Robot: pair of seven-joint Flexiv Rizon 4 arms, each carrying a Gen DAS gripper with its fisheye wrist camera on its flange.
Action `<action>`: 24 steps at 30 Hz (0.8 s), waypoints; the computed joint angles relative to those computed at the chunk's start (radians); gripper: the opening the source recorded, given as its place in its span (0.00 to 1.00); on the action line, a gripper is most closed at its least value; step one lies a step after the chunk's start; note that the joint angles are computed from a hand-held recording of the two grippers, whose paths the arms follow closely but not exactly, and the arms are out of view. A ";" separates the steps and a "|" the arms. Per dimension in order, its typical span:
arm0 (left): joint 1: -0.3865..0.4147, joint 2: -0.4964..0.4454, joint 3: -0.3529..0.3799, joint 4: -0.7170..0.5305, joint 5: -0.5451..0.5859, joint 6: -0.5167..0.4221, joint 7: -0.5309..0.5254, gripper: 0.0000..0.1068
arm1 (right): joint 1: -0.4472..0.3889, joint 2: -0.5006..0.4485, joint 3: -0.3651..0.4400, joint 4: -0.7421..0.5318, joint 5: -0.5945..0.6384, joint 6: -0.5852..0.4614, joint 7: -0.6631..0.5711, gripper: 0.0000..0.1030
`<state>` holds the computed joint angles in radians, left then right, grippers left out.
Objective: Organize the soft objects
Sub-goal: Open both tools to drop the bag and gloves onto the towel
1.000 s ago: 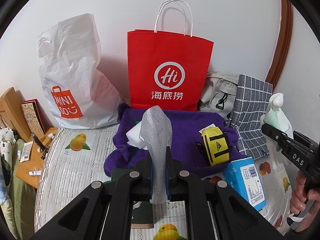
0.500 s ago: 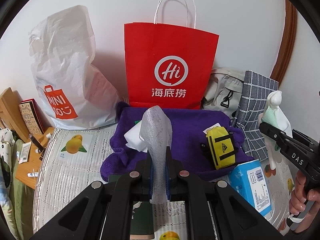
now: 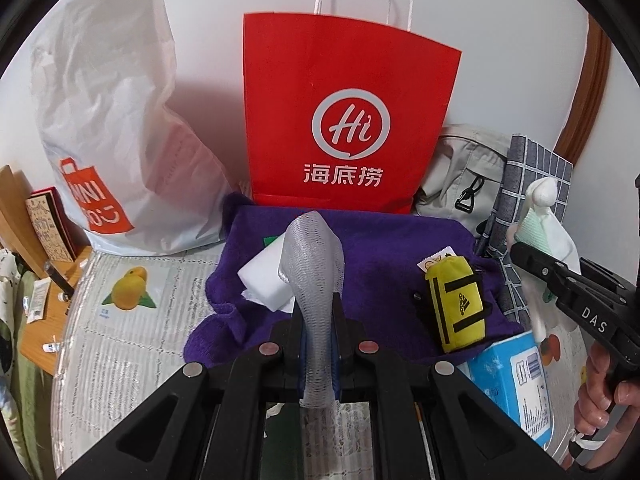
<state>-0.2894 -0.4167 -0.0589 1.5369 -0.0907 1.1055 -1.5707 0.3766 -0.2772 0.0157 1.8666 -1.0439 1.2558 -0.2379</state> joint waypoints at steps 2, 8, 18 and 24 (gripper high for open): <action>0.003 -0.019 -0.008 -0.018 -0.009 -0.009 0.006 0.09 | -0.004 -0.021 0.003 -0.017 0.023 0.009 -0.025 0.21; 0.012 -0.081 -0.036 -0.073 -0.054 -0.032 0.043 0.09 | -0.005 -0.091 0.019 -0.073 0.175 0.032 -0.168 0.21; -0.003 -0.189 -0.048 -0.178 -0.089 -0.101 0.091 0.09 | 0.002 -0.187 0.041 -0.172 0.465 -0.017 -0.420 0.25; -0.005 -0.219 -0.039 -0.203 -0.100 -0.096 0.079 0.13 | 0.056 -0.203 -0.029 -0.180 0.466 0.004 -0.428 0.68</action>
<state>-0.2946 -0.6355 -0.0983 1.3343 -0.1903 1.0098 -1.4918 0.4324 -0.4803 -0.0136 1.6861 -0.5776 1.2599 -0.6659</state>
